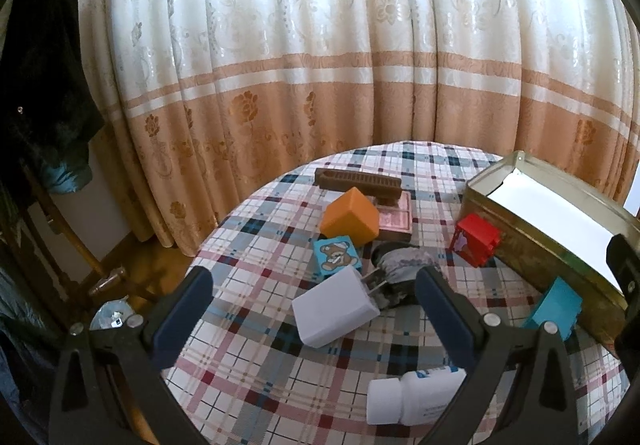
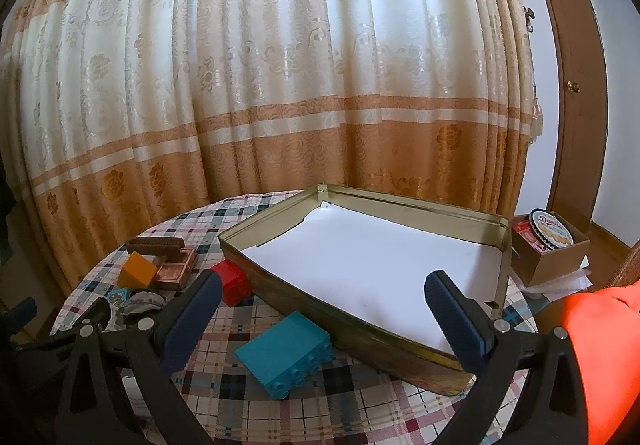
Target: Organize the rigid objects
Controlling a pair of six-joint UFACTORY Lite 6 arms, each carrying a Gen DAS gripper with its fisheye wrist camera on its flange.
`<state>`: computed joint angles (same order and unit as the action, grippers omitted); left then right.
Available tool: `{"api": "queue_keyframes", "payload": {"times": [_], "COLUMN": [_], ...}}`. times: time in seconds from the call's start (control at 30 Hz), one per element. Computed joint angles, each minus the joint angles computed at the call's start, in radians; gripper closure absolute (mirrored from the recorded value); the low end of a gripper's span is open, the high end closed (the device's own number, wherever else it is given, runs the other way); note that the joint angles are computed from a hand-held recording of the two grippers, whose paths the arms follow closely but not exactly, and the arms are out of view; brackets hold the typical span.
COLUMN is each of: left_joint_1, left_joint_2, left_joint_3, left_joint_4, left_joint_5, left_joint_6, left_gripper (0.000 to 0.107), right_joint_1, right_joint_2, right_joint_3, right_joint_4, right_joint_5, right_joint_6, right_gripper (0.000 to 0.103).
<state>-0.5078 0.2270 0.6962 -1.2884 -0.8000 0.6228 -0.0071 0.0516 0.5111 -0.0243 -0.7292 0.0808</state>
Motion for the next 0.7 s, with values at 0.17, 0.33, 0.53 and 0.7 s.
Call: {"api": "queue_keyframes", "payload": {"times": [0.17,0.33,0.53,0.7], "left_joint_1": [0.003,0.008,0.008,0.011], "left_joint_2": [0.0,0.006,0.006,0.007], "left_joint_3": [-0.003,0.002,0.0,0.002], "left_joint_4": [0.009,0.009,0.009,0.011], "left_joint_5": [-0.002,0.006,0.01,0.022], "left_joint_6": [-0.015,-0.012,-0.013,-0.011], "left_gripper": [0.004,0.004,0.004,0.004], "right_joint_1": [0.005,0.005,0.0,0.0], "right_joint_2": [0.004,0.005,0.001,-0.002], "right_joint_3": [0.005,0.009,0.008,0.003], "right_joint_4": [0.015,0.014,0.008,0.003], "right_joint_5": [0.009,0.012,0.021,0.02], "right_joint_6": [-0.01,-0.012,-0.007,-0.004], "right_gripper": [0.001,0.001,0.001,0.001]}}
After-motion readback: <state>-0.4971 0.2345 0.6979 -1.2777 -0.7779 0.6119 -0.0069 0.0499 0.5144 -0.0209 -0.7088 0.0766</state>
